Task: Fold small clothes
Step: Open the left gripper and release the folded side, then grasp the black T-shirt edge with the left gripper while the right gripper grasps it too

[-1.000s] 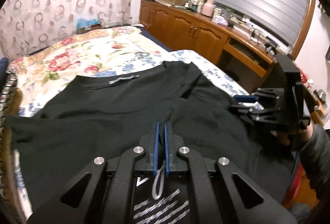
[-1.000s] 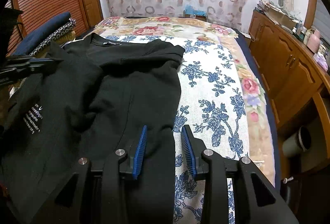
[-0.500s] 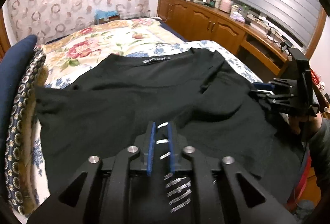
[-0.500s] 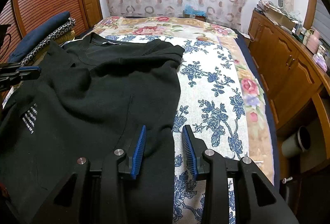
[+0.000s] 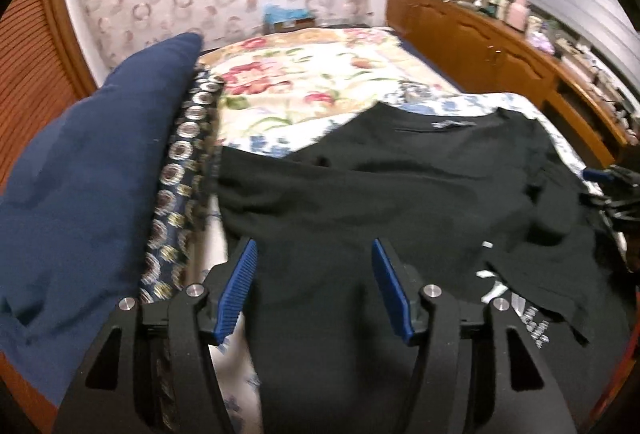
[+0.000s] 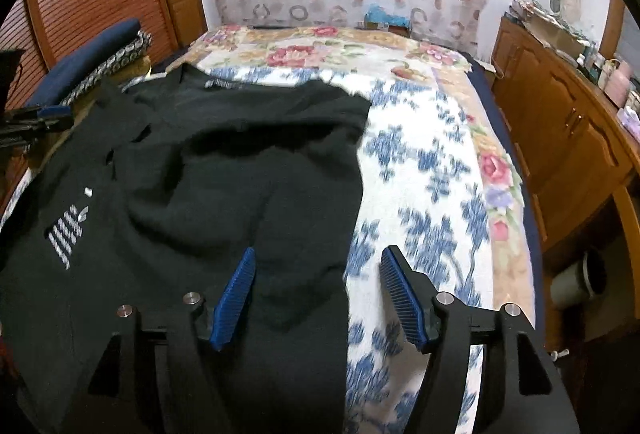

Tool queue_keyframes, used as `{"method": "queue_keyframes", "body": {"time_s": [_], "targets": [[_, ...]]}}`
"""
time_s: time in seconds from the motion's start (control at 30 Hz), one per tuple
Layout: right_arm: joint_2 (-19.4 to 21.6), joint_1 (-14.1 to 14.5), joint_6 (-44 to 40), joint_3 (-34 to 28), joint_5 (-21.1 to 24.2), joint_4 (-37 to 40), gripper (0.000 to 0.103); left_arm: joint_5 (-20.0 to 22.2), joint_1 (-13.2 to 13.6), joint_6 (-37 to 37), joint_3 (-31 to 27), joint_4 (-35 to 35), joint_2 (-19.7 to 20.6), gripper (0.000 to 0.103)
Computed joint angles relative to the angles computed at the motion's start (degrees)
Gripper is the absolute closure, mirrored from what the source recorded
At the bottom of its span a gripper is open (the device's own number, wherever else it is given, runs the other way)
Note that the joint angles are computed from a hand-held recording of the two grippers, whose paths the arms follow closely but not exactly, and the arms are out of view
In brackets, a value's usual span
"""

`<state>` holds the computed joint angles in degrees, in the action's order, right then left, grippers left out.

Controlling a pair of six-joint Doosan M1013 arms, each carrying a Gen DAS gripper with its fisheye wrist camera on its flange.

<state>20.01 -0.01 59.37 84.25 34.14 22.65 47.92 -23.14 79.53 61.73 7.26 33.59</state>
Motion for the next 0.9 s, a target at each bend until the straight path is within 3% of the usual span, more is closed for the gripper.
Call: {"method": "queue_keyframes", "body": {"time_s": [0.27, 0.63, 0.77, 0.83, 0.9], "targets": [[3.0, 0.7, -0.5, -4.7, 0.5, -0.4, 0.036, 4.9, 0.5, -3.1, -5.7, 4.4, 4.0, 0.042], [6.2, 0.8, -1.4, -8.4, 2.2, -0.5, 0.036, 5.6, -0.3, -4.8, -7.1, 11.0, 5.7, 0.044], [6.5, 0.6, -1.5, -8.7, 2.4, -0.3, 0.036, 5.5, 0.0, -3.0, -7.4, 9.4, 6.0, 0.065], [6.6, 0.5, -1.6, -8.7, 2.3, -0.1, 0.036, 5.9, 0.5, -2.3, -7.5, 7.2, 6.1, 0.088], [6.6, 0.4, -1.6, -8.9, 2.6, 0.1, 0.036, 4.6, 0.9, -0.9, -6.6, 4.8, 5.5, 0.096]]}}
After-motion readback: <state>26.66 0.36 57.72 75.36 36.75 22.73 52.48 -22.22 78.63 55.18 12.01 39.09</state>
